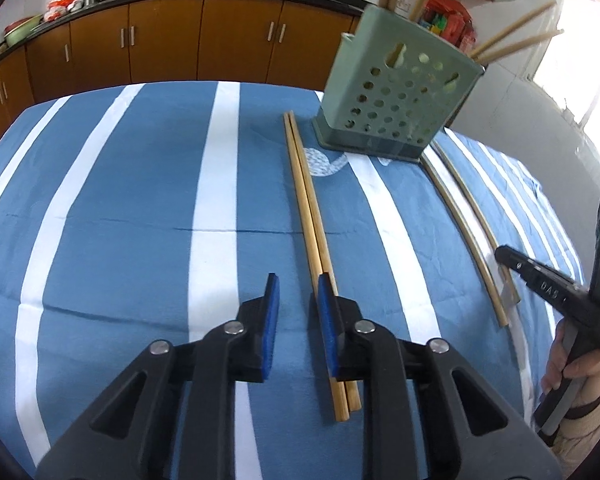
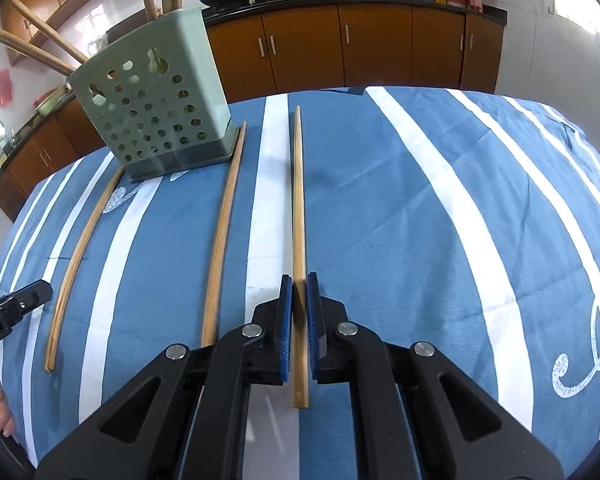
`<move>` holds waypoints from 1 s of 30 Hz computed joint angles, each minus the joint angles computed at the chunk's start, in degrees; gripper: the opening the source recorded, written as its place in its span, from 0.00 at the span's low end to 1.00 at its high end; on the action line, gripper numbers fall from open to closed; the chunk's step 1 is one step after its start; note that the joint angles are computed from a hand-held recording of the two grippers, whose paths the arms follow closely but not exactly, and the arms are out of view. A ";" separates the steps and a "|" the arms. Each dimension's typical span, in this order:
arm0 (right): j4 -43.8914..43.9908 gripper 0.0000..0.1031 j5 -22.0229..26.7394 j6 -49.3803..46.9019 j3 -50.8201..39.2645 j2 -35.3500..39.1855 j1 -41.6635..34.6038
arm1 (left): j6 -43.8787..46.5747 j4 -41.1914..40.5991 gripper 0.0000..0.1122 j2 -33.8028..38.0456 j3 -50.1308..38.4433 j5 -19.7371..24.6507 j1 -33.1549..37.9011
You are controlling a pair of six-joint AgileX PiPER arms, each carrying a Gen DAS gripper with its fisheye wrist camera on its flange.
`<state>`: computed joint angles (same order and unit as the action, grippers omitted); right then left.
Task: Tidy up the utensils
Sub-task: 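Lower the left tool onto a loose chopstick and close while the right tool grasps another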
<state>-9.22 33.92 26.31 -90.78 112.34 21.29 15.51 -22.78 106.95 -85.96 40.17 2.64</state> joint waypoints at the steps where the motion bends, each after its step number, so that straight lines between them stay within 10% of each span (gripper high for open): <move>1: -0.41 0.07 0.03 0.07 0.04 -0.03 0.10 | -0.20 0.44 0.17 0.20 -0.18 0.11 -0.23; 30: -7.74 0.07 1.12 3.41 0.30 -0.27 -0.17 | -19.51 21.65 0.07 1.94 -2.34 -2.40 0.53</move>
